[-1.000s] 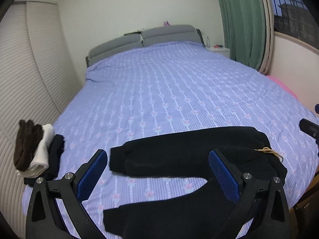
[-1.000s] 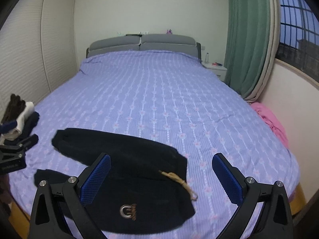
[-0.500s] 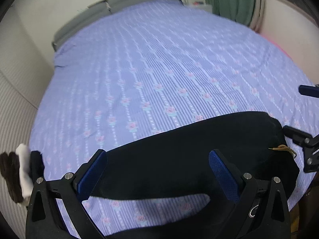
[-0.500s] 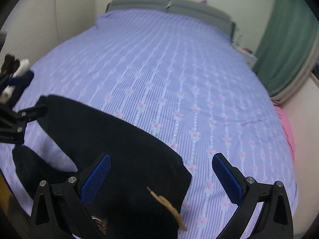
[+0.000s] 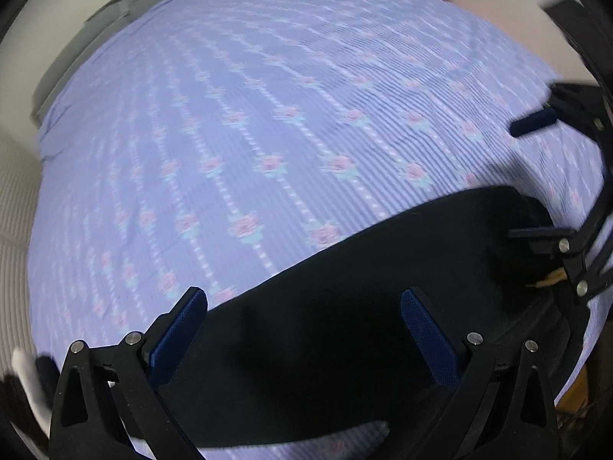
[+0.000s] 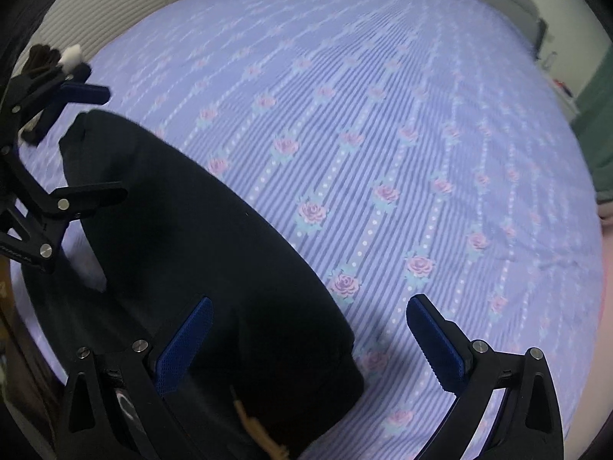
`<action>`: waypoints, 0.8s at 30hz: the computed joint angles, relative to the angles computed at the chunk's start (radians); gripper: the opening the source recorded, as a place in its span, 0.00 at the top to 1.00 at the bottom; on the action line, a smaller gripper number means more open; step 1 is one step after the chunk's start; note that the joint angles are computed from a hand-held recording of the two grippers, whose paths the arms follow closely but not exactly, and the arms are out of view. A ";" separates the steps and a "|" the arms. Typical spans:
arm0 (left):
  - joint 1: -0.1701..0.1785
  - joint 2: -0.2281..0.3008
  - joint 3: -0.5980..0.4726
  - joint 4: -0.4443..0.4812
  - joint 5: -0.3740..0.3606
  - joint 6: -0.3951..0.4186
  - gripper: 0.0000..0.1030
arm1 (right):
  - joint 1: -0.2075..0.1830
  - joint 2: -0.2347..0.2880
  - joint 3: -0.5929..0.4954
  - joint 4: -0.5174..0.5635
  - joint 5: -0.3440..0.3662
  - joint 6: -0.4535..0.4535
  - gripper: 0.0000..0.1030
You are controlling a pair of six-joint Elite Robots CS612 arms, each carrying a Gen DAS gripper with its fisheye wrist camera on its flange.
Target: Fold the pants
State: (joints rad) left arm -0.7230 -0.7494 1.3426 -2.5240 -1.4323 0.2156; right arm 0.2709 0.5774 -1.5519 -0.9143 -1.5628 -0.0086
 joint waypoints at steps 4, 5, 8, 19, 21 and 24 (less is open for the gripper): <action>-0.003 0.030 -0.031 0.010 -0.028 0.147 0.07 | -0.018 0.001 0.022 0.020 0.048 -0.076 0.02; -0.003 0.036 -0.039 0.015 -0.031 0.176 0.10 | -0.020 0.000 0.029 0.025 0.057 -0.090 0.02; 0.001 0.055 -0.072 0.046 -0.063 0.264 0.19 | -0.024 -0.004 0.046 0.036 0.076 -0.129 0.02; 0.035 0.123 -0.217 0.249 -0.164 0.477 0.33 | -0.041 -0.023 0.116 0.085 0.178 -0.217 0.12; 0.041 0.133 -0.239 0.291 -0.176 0.504 0.33 | -0.049 -0.030 0.140 0.112 0.220 -0.213 0.17; 0.051 0.147 -0.266 0.346 -0.204 0.522 0.33 | -0.055 -0.035 0.156 0.136 0.273 -0.233 0.38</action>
State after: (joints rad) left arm -0.6717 -0.6024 1.0769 -2.1776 -1.6362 0.7381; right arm 0.2162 0.5422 -1.3961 -0.7785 -1.2899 -0.2420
